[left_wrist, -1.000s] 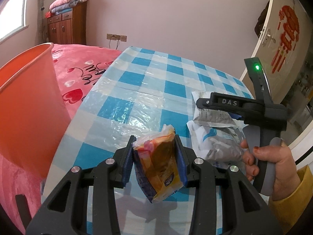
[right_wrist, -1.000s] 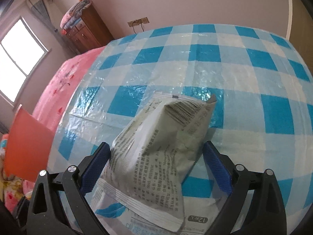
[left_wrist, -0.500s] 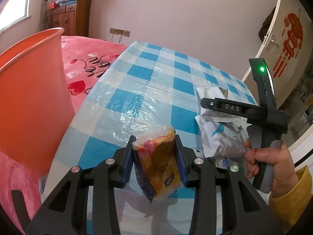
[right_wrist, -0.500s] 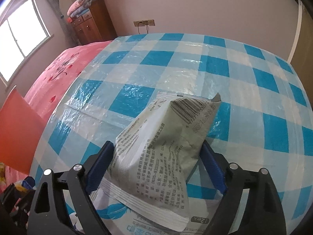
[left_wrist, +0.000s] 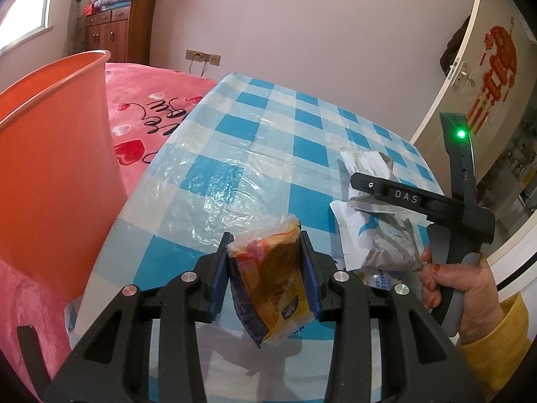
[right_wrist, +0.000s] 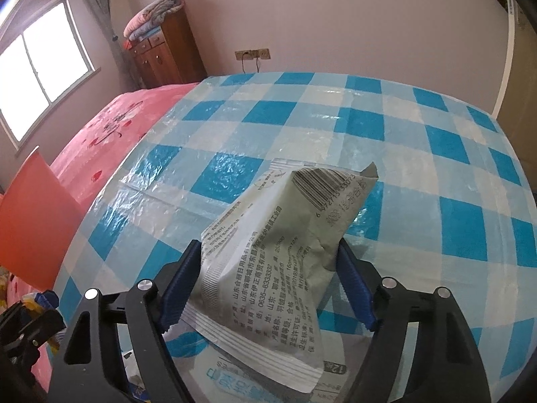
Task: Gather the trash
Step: 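Hold the yellow bag in the left tool while the right tool grasps the grey wrapper, then carry both items over the orange bucket and open both tools to drop them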
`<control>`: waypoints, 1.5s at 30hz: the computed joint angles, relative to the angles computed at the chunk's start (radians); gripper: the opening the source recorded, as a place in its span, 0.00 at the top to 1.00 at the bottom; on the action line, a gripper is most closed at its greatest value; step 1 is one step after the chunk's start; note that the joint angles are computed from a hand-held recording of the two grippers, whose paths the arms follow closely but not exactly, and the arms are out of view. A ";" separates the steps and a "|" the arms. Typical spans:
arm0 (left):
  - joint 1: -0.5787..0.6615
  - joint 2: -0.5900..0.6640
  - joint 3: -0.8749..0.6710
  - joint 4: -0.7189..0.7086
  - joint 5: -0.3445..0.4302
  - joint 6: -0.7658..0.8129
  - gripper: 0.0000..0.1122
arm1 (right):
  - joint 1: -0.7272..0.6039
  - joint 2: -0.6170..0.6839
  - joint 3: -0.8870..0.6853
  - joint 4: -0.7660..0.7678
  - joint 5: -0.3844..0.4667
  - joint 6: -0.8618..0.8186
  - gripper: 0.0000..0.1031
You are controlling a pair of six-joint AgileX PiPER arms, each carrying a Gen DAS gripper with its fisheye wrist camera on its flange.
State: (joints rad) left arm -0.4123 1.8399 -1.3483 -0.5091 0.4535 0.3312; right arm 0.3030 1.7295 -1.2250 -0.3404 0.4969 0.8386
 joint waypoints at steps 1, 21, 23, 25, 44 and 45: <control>0.000 -0.001 0.000 -0.001 0.000 0.002 0.64 | 0.000 -0.008 0.005 -0.007 -0.002 0.007 0.25; 0.020 -0.044 -0.052 -0.058 0.000 0.070 0.64 | 0.091 -0.147 -0.020 -0.132 0.069 0.102 0.25; 0.024 -0.049 -0.065 -0.057 0.003 0.067 0.64 | 0.108 -0.156 -0.035 -0.137 0.082 0.101 0.25; 0.028 -0.056 -0.080 -0.048 0.001 0.065 0.64 | 0.120 -0.161 -0.048 -0.136 0.089 0.094 0.25; 0.144 -0.095 -0.195 0.080 -0.006 -0.024 0.64 | 0.281 -0.036 -0.379 -0.083 0.192 -0.077 0.25; 0.153 -0.092 -0.204 0.091 -0.003 -0.034 0.64 | 0.290 -0.021 -0.405 -0.078 0.198 -0.094 0.25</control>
